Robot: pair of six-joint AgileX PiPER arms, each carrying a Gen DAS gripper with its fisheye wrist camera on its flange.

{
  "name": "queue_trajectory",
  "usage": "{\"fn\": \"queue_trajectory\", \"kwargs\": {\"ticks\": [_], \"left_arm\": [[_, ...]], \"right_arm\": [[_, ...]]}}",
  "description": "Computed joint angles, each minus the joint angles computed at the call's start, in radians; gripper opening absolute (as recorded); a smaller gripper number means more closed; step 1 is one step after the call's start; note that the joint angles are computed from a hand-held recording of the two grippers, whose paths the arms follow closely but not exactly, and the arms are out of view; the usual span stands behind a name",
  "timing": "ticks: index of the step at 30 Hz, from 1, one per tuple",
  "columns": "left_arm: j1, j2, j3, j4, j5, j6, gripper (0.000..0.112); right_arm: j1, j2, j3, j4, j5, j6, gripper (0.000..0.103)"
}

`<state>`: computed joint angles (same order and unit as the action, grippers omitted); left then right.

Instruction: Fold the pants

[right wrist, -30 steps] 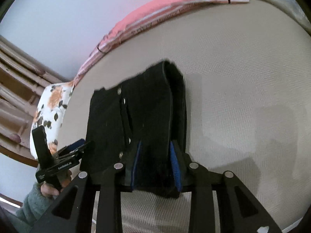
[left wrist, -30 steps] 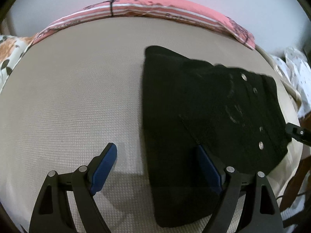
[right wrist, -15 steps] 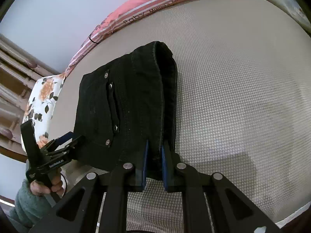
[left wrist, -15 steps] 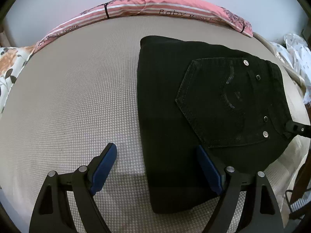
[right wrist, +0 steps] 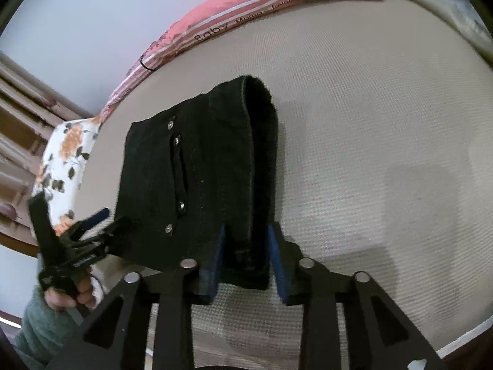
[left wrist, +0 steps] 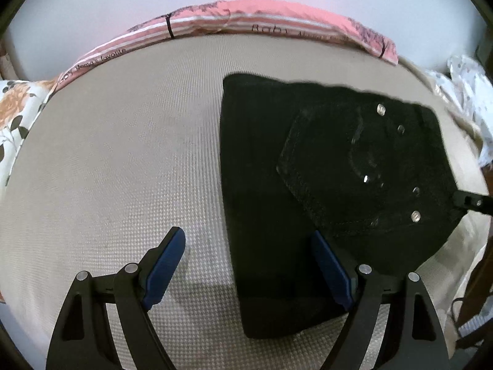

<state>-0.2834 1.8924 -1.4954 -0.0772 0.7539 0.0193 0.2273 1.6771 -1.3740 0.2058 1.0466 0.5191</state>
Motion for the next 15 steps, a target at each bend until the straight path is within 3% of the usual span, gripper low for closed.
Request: {"fn": "queue_trajectory", "kwargs": {"ticks": [3, 6, 10, 15], "left_arm": [[0.05, 0.007, -0.038, -0.113, 0.035, 0.068, 0.084], [0.113, 0.043, -0.096, -0.241, 0.101, 0.127, 0.084], [0.197, 0.14, -0.211, -0.439, 0.251, 0.207, 0.084], [0.246, 0.25, -0.345, -0.568, 0.412, 0.232, 0.083]], "right_arm": [[-0.014, 0.015, -0.024, -0.014, 0.009, -0.012, 0.042], [-0.053, 0.04, -0.033, 0.03, -0.004, -0.056, 0.043], [-0.134, 0.076, 0.002, 0.199, -0.056, -0.191, 0.046], [-0.225, 0.108, 0.069, 0.413, -0.09, -0.375, 0.046]]}}
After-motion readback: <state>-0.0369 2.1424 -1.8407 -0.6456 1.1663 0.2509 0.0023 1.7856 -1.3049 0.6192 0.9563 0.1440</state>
